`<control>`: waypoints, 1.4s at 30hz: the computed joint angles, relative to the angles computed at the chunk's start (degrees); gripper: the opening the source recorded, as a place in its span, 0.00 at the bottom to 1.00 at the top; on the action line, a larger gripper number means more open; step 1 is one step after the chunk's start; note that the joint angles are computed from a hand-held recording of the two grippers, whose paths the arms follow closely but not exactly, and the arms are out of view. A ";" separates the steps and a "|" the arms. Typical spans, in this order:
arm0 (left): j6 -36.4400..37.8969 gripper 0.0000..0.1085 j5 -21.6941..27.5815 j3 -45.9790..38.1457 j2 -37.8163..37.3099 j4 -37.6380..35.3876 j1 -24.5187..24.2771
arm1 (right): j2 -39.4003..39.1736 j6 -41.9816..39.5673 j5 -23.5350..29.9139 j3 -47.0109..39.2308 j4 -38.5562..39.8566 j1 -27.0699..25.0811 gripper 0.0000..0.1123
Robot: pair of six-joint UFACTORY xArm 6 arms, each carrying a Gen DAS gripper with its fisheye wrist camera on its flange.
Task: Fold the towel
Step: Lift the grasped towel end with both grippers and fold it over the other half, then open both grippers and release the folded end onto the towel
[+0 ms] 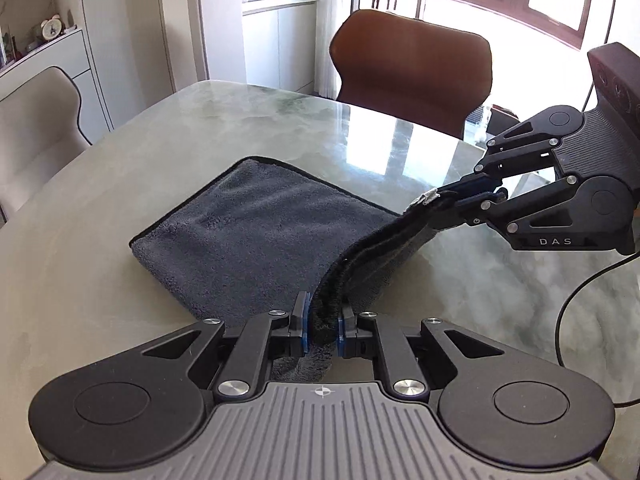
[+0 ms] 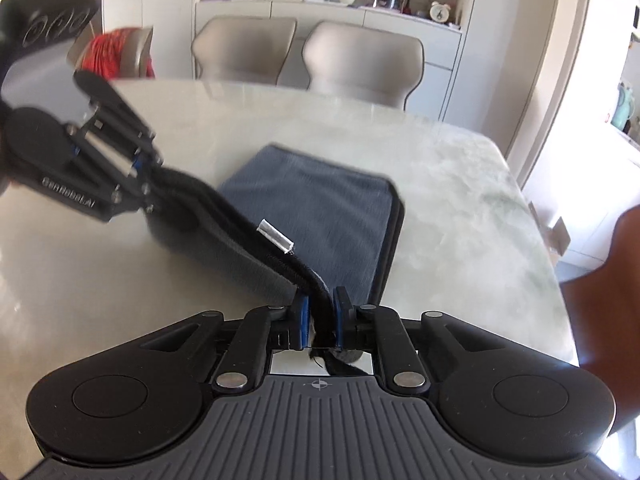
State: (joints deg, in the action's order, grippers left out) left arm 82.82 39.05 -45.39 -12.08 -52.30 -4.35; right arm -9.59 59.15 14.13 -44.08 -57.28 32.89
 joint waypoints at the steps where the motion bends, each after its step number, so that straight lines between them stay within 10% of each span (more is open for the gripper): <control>1: -0.54 0.11 -0.42 -1.16 0.95 -0.45 -0.03 | 1.44 -1.82 -0.63 -1.60 0.58 -1.03 0.11; 6: -5.07 0.11 -3.38 -7.57 7.11 -0.61 -0.52 | 8.69 -7.38 -5.09 -8.53 3.19 -5.22 0.11; 17: -20.84 0.14 -4.89 -22.00 22.15 7.60 -0.39 | 24.93 -41.95 -4.73 -22.59 34.79 -7.02 0.11; 42: -25.10 0.19 -5.44 -24.75 26.27 5.90 0.38 | 33.99 -55.88 -1.02 -33.93 44.84 -7.09 0.11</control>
